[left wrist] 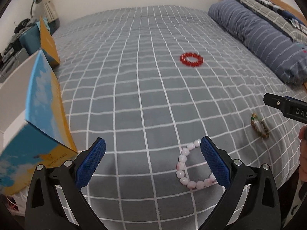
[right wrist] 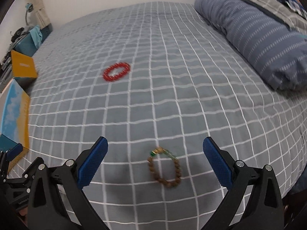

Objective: Organize jewelry
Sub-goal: 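Move both open tools back over the bed toward the bead bracelets, then grasp the pink-white bead bracelet with the left tool while the right tool grasps the brown wooden bead bracelet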

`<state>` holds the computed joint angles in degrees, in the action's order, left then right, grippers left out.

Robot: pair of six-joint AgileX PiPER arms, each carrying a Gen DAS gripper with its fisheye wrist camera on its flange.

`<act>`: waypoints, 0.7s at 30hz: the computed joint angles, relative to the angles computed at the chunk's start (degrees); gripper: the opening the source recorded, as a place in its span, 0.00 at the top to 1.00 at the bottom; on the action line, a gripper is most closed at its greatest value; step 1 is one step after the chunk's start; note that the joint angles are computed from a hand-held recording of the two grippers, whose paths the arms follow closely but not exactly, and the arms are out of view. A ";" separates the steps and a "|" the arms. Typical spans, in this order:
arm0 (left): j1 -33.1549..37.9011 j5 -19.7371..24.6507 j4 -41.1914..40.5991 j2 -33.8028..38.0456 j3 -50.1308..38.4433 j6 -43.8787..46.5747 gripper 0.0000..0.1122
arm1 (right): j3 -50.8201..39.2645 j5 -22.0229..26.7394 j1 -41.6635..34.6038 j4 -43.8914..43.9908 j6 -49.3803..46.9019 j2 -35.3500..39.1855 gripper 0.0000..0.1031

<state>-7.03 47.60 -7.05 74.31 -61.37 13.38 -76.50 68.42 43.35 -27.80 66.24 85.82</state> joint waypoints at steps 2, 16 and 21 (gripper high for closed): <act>0.09 -0.60 0.00 -0.36 1.30 0.25 0.13 | 2.64 -1.11 -0.80 0.64 1.07 -0.64 0.07; -0.84 -5.39 -3.25 1.19 8.01 6.38 0.13 | 12.50 -7.10 -2.40 2.82 3.70 -1.06 0.07; -2.52 -7.14 -1.64 2.46 9.01 4.68 0.14 | 13.05 -7.29 -1.79 2.15 4.46 0.04 0.11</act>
